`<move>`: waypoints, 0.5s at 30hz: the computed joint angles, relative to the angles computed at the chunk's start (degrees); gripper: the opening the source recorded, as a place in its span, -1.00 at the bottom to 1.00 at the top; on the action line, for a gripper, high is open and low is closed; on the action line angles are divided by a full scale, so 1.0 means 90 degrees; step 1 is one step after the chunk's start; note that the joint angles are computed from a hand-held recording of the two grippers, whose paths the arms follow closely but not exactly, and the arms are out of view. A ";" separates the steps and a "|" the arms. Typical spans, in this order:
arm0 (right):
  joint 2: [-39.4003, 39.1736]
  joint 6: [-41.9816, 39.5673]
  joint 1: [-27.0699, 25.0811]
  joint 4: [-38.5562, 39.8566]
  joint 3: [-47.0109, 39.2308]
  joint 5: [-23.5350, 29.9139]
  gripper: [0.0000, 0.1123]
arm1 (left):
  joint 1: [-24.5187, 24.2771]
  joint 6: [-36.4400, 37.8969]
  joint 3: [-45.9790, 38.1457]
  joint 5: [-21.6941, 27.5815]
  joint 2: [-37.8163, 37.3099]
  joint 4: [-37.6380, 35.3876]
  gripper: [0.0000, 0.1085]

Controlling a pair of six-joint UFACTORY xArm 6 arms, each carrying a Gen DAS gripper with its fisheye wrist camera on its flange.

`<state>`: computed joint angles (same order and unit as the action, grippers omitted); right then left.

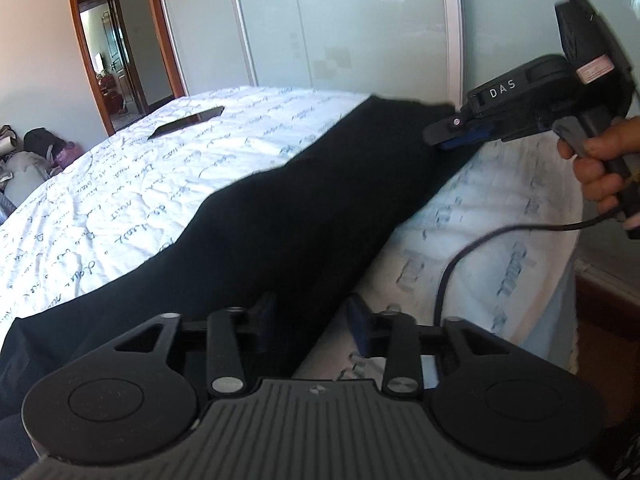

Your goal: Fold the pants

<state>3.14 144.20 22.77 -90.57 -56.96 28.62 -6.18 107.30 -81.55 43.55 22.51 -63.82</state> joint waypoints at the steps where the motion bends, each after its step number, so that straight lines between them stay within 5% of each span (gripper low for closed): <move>1: -0.0140 0.0092 -0.0038 0.0004 0.0152 0.0197 -0.55 | 0.0018 -0.0103 -0.0061 0.0124 0.0016 -0.0013 -0.15; 5: -0.0400 0.0247 -0.0369 0.0177 0.0503 0.0557 -0.50 | -0.0042 -0.0768 -0.0419 0.0330 0.0202 -0.0214 -0.07; 11: -0.0184 0.2629 -0.0965 -0.1195 0.0539 -0.0035 -0.47 | -0.0463 -0.1462 -0.0770 -0.0453 0.0596 0.0137 -0.06; 13: -0.0241 0.2524 -0.0818 -0.1156 0.0567 0.0264 -0.80 | -0.0510 -0.1623 -0.0832 -0.0525 0.0674 0.0276 -0.06; 15: -0.0408 0.2097 -0.0587 -0.0876 0.0649 0.0635 -0.89 | -0.0509 -0.1526 -0.0810 -0.0560 0.0670 0.0229 -0.06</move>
